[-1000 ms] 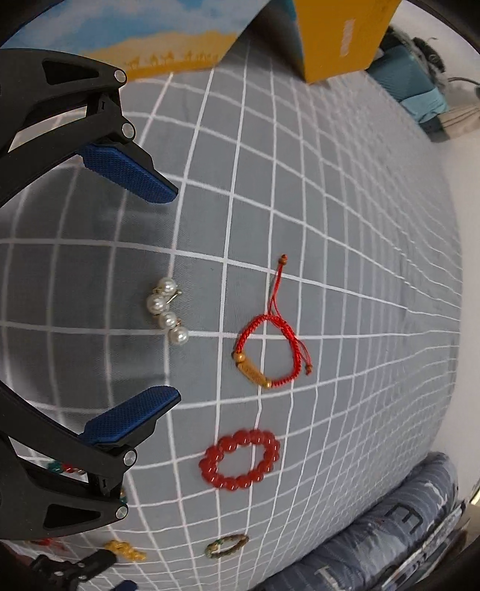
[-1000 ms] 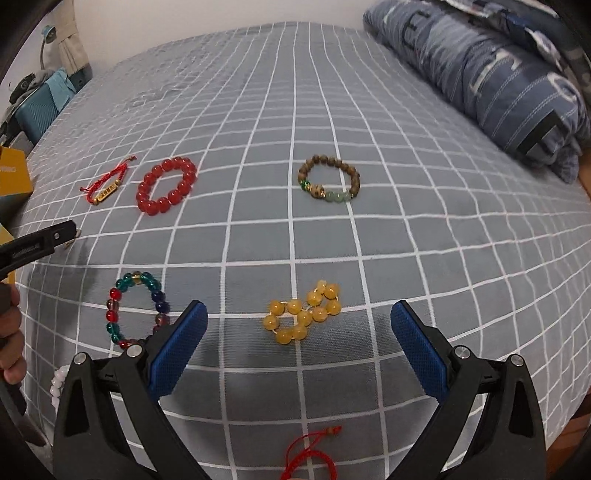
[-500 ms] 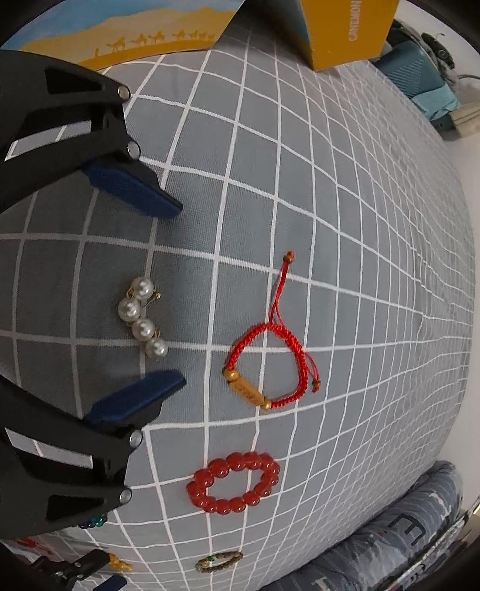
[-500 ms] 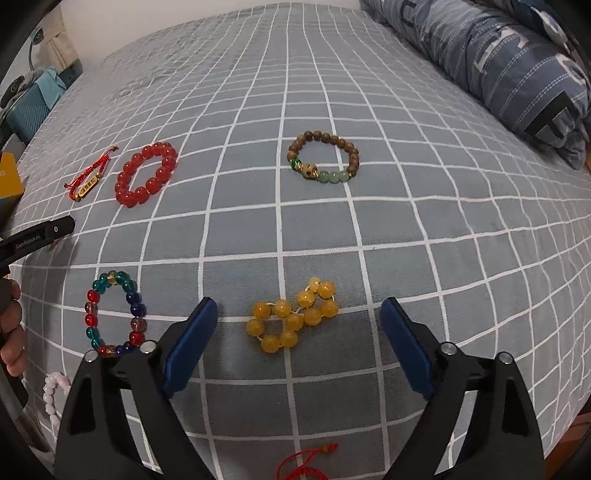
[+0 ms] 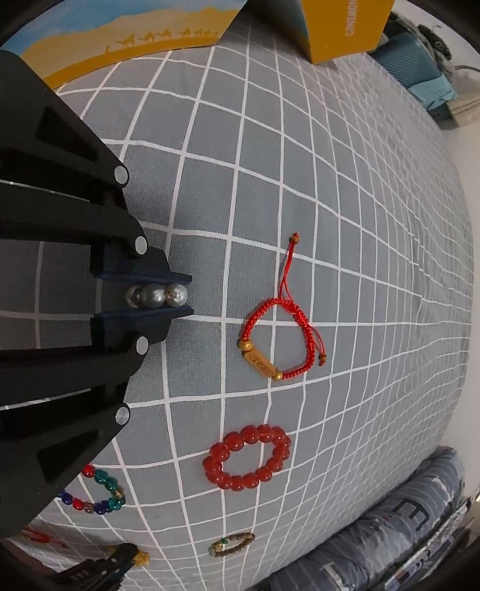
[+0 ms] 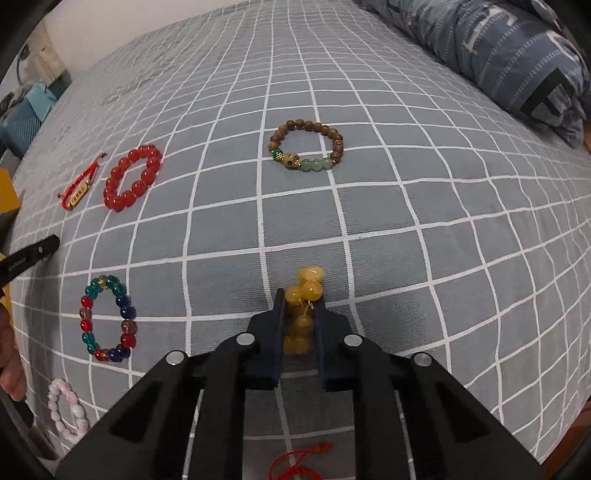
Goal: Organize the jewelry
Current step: 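Grasp the pearl cluster with the left tool while the right tool grasps the yellow amber beads, then carry the pearls and amber beads with both tools over the white box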
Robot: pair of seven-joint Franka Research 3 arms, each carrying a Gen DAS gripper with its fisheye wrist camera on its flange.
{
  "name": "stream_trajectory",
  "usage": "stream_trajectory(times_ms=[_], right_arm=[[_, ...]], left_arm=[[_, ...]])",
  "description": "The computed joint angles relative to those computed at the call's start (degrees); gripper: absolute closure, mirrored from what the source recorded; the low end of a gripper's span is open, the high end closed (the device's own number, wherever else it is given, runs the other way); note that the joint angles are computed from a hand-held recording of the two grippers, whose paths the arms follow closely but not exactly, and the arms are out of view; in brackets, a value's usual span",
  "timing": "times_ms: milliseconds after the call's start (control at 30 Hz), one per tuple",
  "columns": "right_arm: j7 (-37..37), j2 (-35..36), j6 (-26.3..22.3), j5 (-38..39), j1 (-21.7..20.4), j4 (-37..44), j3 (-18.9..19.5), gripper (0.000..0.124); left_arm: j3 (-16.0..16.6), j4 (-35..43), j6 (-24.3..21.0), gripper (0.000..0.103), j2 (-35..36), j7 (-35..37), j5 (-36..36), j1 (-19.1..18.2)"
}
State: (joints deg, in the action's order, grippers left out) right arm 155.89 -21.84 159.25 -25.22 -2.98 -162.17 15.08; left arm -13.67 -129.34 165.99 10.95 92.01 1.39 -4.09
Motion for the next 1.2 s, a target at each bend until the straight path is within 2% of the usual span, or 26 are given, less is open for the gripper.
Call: stream_trajectory(times_ms=[300,433,800,1200], right_arm=[[2.38,-1.23,-0.96,-1.65,0.02,-0.33,0.99,0.115],[4.86,-2.16,-2.71,-4.61,-1.25,-0.09,3.05,0.115],[8.36,-5.58,-5.02,-8.27,-0.34,-1.05,3.69,0.115],[9.51,-10.59,-7.59,-8.0,1.6,-2.26,4.86,0.115]], left_arm=[[-0.21,-0.73,0.89,0.093,-0.82,1.1,-0.66,0.07],[0.07,-2.24,2.57,0.093,-1.98,0.63,-0.15,-0.27],[-0.59,-4.7,2.98,0.093,-5.28,4.82,-5.31,0.06],[2.13,-10.48,4.59,0.093,-12.49,9.86,-11.57,-3.82]])
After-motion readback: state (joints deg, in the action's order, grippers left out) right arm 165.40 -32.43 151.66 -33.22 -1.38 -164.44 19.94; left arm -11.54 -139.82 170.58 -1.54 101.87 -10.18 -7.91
